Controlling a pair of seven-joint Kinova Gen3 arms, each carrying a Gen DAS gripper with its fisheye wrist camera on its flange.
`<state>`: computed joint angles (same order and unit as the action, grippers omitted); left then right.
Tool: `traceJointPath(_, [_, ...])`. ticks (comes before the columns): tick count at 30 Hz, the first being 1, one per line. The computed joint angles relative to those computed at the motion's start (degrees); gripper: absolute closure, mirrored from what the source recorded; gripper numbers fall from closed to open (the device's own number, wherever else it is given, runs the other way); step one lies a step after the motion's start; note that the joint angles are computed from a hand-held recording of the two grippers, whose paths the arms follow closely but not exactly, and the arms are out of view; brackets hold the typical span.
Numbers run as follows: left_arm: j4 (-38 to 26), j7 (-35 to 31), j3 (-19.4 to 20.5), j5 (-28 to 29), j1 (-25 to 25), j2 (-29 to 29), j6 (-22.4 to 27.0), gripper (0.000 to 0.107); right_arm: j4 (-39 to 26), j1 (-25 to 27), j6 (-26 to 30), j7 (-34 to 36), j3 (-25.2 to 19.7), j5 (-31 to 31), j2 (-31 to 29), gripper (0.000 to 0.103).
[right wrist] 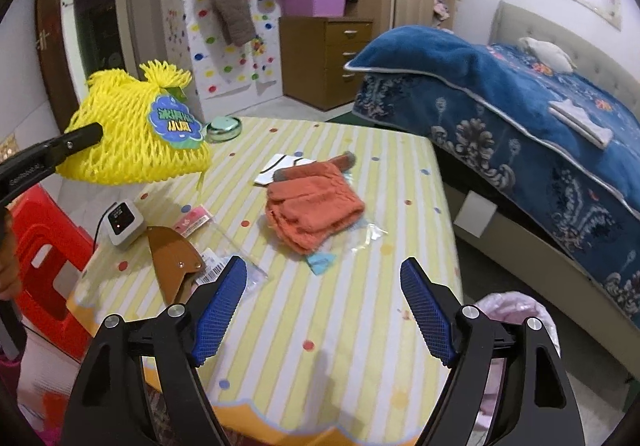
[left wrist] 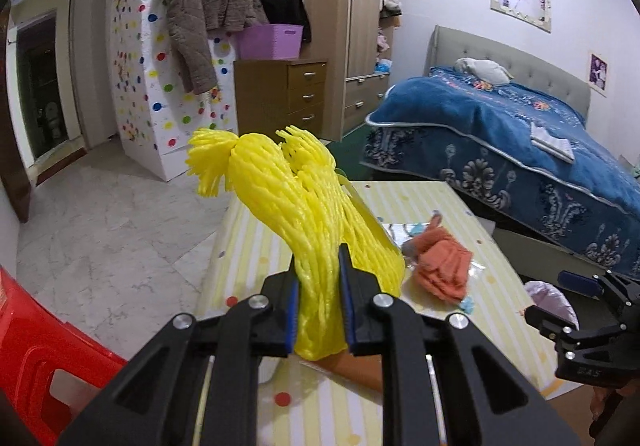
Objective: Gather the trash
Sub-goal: 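Lift the yellow net with the left gripper while the right gripper grasps the orange glove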
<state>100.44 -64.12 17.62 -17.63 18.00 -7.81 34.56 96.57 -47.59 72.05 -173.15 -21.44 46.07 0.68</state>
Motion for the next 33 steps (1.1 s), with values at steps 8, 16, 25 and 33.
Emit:
traceJointPath(8, [-0.1,-0.5,-1.8,-0.1,-0.8,1.9,-0.6,0.093,-3.7,0.9,-4.2,9.9,4.7,-0.6,7.0,0.026])
traceJointPath(16, [-0.6,-0.3,-3.8,-0.7,-0.5,4.4,-1.0,0.093,-9.2,-0.6,-2.6,19.0,9.5,-1.2,14.2,0.025])
traceJointPath(25, [-0.7,-2.8,-5.1,1.7,0.0,5.0,-1.4,0.093,-13.2,-1.4,-0.3,24.2,13.5,-3.6,18.2,0.043])
traceJointPath(33, [0.0,-1.7,-4.3,0.1,0.0,3.8,-1.6,0.093,-7.2,0.5,-6.8,15.6,12.7,0.4,7.5,0.082])
